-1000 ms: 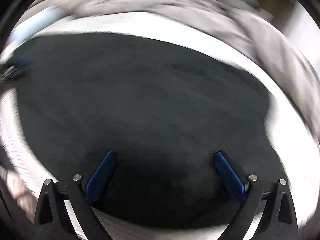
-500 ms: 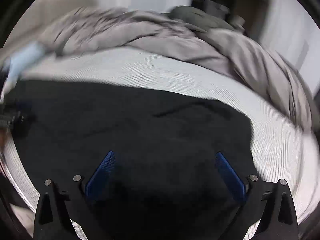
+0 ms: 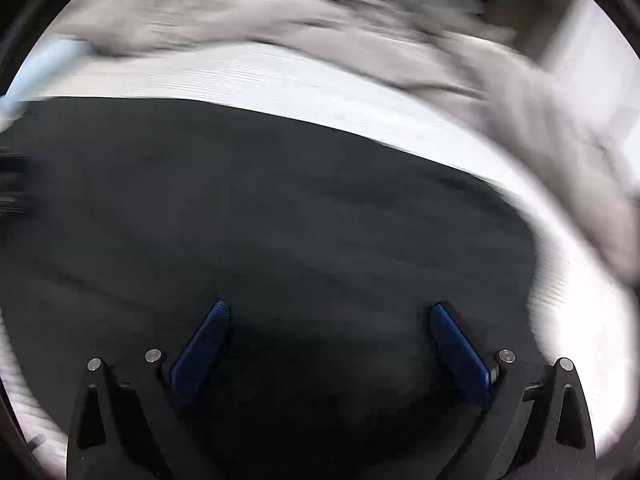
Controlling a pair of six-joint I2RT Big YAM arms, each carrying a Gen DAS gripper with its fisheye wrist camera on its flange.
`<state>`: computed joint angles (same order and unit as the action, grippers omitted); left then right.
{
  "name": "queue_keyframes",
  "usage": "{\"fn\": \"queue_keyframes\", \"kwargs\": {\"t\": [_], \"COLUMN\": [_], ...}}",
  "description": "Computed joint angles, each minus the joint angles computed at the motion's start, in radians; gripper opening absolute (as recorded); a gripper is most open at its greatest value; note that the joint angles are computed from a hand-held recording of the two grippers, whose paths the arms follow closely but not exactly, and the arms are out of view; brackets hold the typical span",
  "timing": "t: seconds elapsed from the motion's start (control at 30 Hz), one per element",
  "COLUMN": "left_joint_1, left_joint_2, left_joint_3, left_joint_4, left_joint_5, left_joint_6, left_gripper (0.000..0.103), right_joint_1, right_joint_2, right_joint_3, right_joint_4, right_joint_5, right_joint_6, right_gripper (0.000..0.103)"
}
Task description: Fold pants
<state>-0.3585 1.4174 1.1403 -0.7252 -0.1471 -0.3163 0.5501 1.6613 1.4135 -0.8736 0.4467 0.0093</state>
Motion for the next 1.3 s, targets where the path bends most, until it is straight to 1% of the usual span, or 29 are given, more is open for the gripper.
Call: {"fn": "queue_keyframes", "kwargs": {"t": [0.07,0.1,0.13,0.17,0.23,0.27,0.3,0.37,0.43,0.5,0.53,0.6,0.63,0.67,0.7,0.73,0.77,0.8,0.83,0.87,0.9,0.97,1.0,1.07,1.13,1.2,1.23,1.27,1.3], "left_joint_1": [0.010,0.010,0.011,0.011,0.016,0.018,0.016,0.008,0.010,0.016,0.024,0.047,0.056,0.067,0.077,0.088,0.089,0.088,0.091,0.094,0.090,0.080,0.067,0.031,-0.012,-0.043,-0.053,-0.055,-0.053], "left_joint_2": [-0.011,-0.012,-0.014,-0.020,-0.042,-0.050,-0.044,0.006,0.068,0.129,0.139,0.122,0.114,0.103,0.095,0.084,0.080,0.079,0.077,0.075,0.074,0.062,0.048,0.031,0.051,0.117,0.156,0.193,0.208], "left_joint_3": [-0.012,-0.009,-0.006,0.000,-0.001,0.000,0.017,0.073,0.129,0.175,0.174,0.149,0.142,0.129,0.116,0.100,0.095,0.091,0.086,0.085,0.086,0.085,0.082,0.080,0.100,0.156,0.190,0.221,0.231], "left_joint_4": [0.007,0.003,-0.003,-0.013,0.009,0.029,0.035,0.006,-0.036,-0.087,-0.087,-0.060,-0.064,-0.059,-0.047,-0.036,-0.034,-0.037,-0.034,-0.032,-0.034,-0.031,-0.023,0.034,0.052,0.018,-0.012,-0.042,-0.044], "left_joint_5": [0.019,0.017,0.014,0.012,0.044,0.057,0.055,0.030,0.039,0.047,0.050,0.070,0.057,0.047,0.059,0.064,0.050,0.025,0.020,0.020,0.007,-0.020,-0.012,0.018,0.010,0.032,0.030,0.025,0.028], "left_joint_6": [0.007,0.009,0.003,-0.011,-0.025,-0.025,-0.021,-0.009,-0.006,0.006,0.016,0.036,0.041,0.039,0.040,0.042,0.041,0.036,0.032,0.026,0.018,0.003,-0.006,0.027,0.074,0.107,0.101,0.088,0.076], "left_gripper": [0.084,0.084,0.084,0.084,0.084,0.084,0.084,0.084,0.084,0.084,0.084,0.084,0.084,0.084,0.084,0.084,0.085,0.086,0.086,0.086,0.086,0.082,0.081,0.081,0.082,0.082,0.082,0.082,0.085], "right_joint_1": [-0.063,-0.107,-0.130,-0.139,-0.100,-0.077,-0.062,-0.030,-0.001,0.031,0.043,0.069,0.081,0.057,0.050,0.027,-0.003,-0.046,-0.094,-0.103,-0.100,-0.057,-0.047,-0.022,0.028,0.081,0.107,0.125,0.119], "right_joint_2": [-0.029,-0.050,-0.068,-0.082,-0.094,-0.106,-0.117,-0.126,-0.071,0.010,0.056,0.093,0.110,0.122,0.115,0.116,0.114,0.092,0.058,0.041,0.033,0.038,0.042,0.033,0.003,0.006,0.013,0.035,0.053], "right_joint_3": [-0.027,-0.043,-0.054,-0.061,-0.054,-0.056,-0.059,-0.040,0.020,0.096,0.138,0.163,0.177,0.185,0.170,0.157,0.154,0.130,0.096,0.082,0.077,0.082,0.089,0.099,0.083,0.094,0.100,0.123,0.134], "right_joint_4": [-0.022,-0.034,-0.018,-0.008,-0.004,0.024,0.046,0.091,0.096,0.055,0.018,-0.019,-0.041,-0.040,-0.042,-0.059,-0.079,-0.078,-0.049,-0.035,-0.031,-0.047,-0.059,-0.074,-0.037,-0.005,0.010,-0.005,-0.008], "right_joint_5": [0.061,0.055,0.002,-0.027,0.070,0.111,0.118,-0.001,-0.140,-0.222,-0.256,-0.253,-0.239,-0.238,-0.213,-0.144,-0.111,-0.140,-0.264,-0.266,-0.237,-0.063,-0.048,-0.078,-0.096,-0.095,-0.115,-0.170,-0.219], "right_joint_6": [0.095,0.175,0.195,0.190,0.142,0.120,0.117,0.152,0.145,0.103,0.067,0.002,-0.047,-0.087,-0.092,-0.063,-0.043,-0.002,0.041,0.041,0.024,0.036,0.053,0.097,0.109,0.086,0.085,0.098,0.102], "right_gripper": [0.101,0.101,0.101,0.101,0.101,0.101,0.101,0.101,0.101,0.101,0.101,0.100,0.100,0.100,0.100,0.100,0.101,0.097,0.094,0.086,0.085,0.089,0.089,0.089,0.090,0.096,0.099,0.100,0.100]}}
